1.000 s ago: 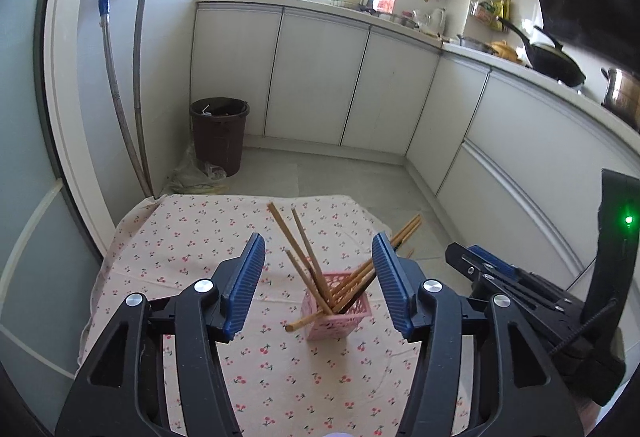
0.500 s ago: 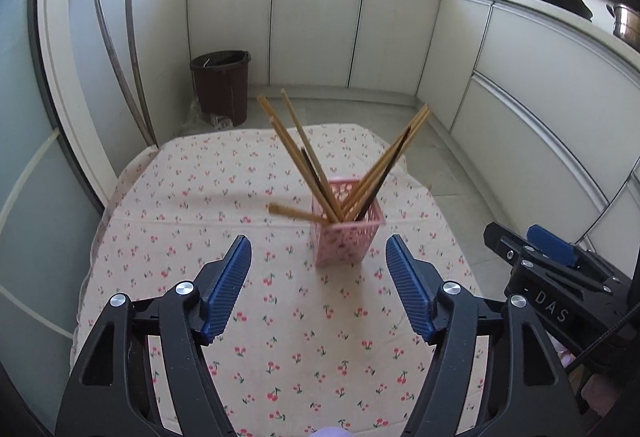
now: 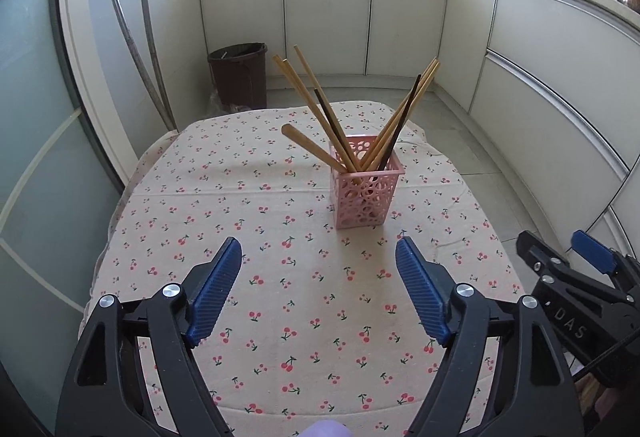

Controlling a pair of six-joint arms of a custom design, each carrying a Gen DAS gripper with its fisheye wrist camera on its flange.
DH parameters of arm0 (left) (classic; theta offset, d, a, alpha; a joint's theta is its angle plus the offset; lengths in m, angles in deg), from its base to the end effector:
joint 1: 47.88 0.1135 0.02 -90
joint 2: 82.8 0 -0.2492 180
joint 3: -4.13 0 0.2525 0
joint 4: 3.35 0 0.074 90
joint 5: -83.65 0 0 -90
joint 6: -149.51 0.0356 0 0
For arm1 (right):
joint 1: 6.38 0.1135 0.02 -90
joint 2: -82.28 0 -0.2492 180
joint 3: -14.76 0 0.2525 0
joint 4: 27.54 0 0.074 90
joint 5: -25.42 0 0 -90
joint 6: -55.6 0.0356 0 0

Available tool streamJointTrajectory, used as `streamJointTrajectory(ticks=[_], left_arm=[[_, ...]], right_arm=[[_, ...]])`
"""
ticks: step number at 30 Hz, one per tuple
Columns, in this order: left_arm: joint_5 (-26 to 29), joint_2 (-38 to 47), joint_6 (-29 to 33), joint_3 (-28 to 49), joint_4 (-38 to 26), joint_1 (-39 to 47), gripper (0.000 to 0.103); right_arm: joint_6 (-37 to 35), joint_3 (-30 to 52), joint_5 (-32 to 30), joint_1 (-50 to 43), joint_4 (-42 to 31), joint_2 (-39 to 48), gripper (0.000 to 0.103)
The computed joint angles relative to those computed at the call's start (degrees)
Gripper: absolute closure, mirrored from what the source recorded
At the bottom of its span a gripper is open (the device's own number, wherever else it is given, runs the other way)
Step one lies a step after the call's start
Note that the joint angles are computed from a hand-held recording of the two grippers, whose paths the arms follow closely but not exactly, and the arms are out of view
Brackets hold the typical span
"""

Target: Organize utensils

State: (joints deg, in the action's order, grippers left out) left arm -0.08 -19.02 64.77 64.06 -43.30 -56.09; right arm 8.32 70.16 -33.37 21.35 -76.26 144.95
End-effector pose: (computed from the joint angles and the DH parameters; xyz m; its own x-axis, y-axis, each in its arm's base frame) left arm 0.2378 -0.0382 0.2444 -0.6620 0.1876 -0.7257 0.2818 0.9594 -0.0091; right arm 0.1984 0.0835 0.2163 -0.6350 0.3217 -0.7023 0.3939 0.9169 0.0639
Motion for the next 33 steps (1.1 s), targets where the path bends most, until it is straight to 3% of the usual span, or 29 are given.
streamJointTrajectory(ticks=[5,10,17,21,25,33], left_arm=[[1.38,-3.86,-1.07,-2.56,1.43,0.63,0.018],[-0.66,-9.08,-0.98,-5.74,5.71,-1.27,0.007],[-5.74,-13.2,-1.13,-9.67,11.71,-4.22,0.007],[-4.59,-12.67,-2.23,-9.54,12.39,-3.53,0.007],[-2.34,-11.63,-3.35,-8.22,10.83,-2.19,0.007],[-3.09,-11.63,-3.67,-7.83,10.06,-1.6,0.007]], right_arm=[[3.59,-2.44,4.81,2.89,-1.44,-3.8,0.02],[6.79,-3.07,10.4,6.73,-3.09,-5.08,0.017],[9.51,-3.27,17.51,9.47,-4.69,-7.79,0.013],[10.48,-3.26,20.67,10.35,-5.33,-8.78,0.013],[8.98,-3.71,20.05,10.07,-3.76,-9.76,0.013],[6.97,-4.08,19.43,11.06,-0.42,-9.62,0.013]])
